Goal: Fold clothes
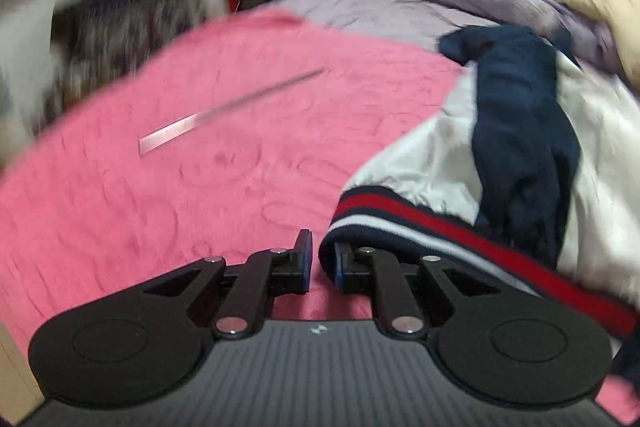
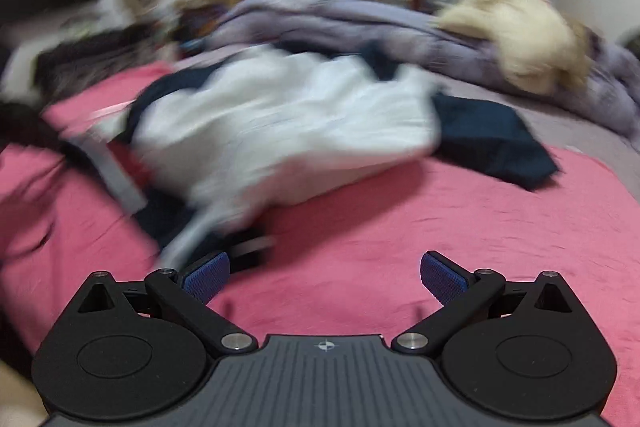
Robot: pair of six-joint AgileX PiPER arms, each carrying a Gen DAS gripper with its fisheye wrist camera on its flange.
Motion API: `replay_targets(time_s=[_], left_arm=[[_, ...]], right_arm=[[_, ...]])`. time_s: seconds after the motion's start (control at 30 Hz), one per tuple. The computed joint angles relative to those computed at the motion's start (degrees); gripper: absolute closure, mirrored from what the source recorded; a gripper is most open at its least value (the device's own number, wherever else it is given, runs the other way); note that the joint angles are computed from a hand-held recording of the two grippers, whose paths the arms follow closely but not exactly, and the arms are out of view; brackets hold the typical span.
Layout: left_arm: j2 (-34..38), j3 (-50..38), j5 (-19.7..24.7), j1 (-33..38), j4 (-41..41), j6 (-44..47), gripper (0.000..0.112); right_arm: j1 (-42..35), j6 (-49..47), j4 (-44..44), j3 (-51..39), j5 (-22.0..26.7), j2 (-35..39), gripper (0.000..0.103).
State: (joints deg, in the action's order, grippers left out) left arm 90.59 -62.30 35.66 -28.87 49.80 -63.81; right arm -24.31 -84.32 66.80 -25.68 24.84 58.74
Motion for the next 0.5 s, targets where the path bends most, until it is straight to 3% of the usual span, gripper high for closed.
replay_targets(time_s=[0.03, 0.1, 0.13, 0.17, 0.2, 0.27, 0.4, 0.5], left_arm=[[-0.5, 0.9, 0.5, -2.2, 5.3, -1.6, 0.097], [-1.3, 2.4, 2.0, -6.5, 14.9, -3.6, 0.084], [-1.9, 3.4, 1.1, -7.3, 18.6, -4.3, 0.08], [-1.1, 2.8, 0.2, -7.6, 20.8, -3.5, 0.078], [-0.2, 2.2, -0.8, -7.9, 22.9, -2.7, 0.073], [2.3, 1.1, -2.6, -7.4, 24.5, 1.8, 0.055], [8.9, -2.3, -1.4, -8.7, 30.4, 5.5, 0.054], [15.8, -8.7, 1.5, -8.0, 31.8, 5.3, 0.053]], right_arm=[[3.9, 2.0, -0.5, 0.4, -1.7, -0.1, 0.001], [11.0, 2.5, 4.8, -0.5, -6.7, 1.9, 0.006], [13.4, 2.7, 8.4, -2.1, -8.9, 3.8, 0.025], [14.0, 4.2, 9.8, -4.9, -8.9, 6.2, 0.053], [13.2, 7.0, 8.9, -8.9, -6.6, 9.2, 0.056], [12.1, 13.8, 5.1, -17.0, -2.6, 14.7, 0.055], [11.8, 16.4, 2.0, -25.3, -1.1, 19.1, 0.048], [7.0, 14.3, 5.5, -24.8, 5.0, 18.2, 0.031]])
